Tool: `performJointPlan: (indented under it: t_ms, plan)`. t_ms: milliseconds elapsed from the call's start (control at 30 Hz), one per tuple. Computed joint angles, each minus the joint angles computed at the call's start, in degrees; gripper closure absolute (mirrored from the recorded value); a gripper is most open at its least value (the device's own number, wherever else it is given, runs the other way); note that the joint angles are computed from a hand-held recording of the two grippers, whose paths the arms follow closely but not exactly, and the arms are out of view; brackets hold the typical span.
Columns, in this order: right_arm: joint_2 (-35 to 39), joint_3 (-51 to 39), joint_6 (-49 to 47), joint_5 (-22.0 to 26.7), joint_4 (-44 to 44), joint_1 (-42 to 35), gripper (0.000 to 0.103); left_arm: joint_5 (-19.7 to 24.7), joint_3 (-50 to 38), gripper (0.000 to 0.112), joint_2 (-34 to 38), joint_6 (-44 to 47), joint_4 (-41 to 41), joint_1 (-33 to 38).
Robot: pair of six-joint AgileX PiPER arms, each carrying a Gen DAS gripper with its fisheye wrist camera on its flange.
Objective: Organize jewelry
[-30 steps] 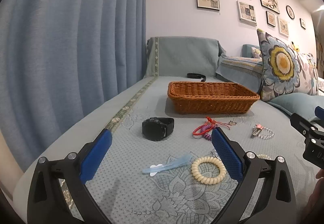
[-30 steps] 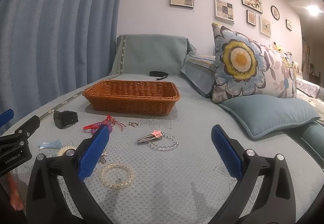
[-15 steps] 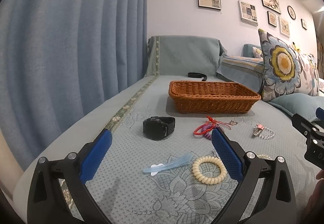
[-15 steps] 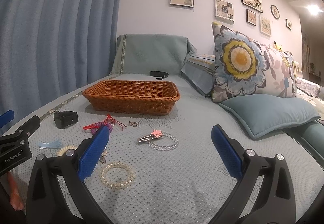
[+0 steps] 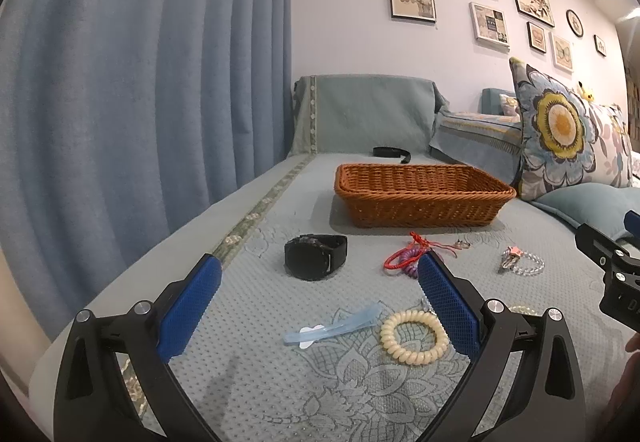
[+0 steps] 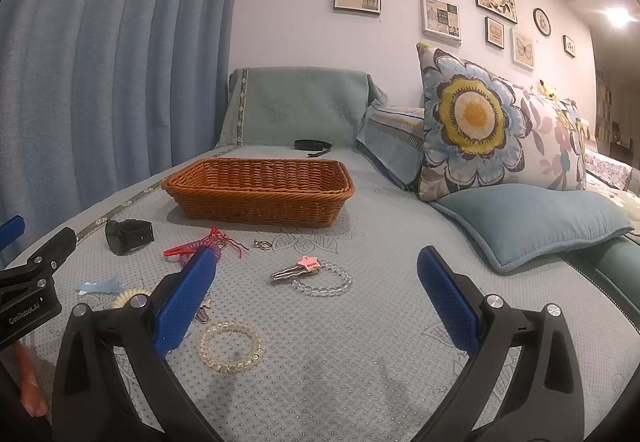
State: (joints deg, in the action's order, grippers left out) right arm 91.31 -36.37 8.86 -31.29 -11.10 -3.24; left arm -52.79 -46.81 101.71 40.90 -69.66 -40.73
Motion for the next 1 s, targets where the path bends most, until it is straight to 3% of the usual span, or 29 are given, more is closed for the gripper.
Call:
performJointPlan:
  t_ms: [1000]
  plan:
    - [0.56, -0.15, 0.26, 0.04, -0.60, -0.22, 0.007, -0.52, -0.16, 0.017, -0.10, 0.91, -0.69, -0.46]
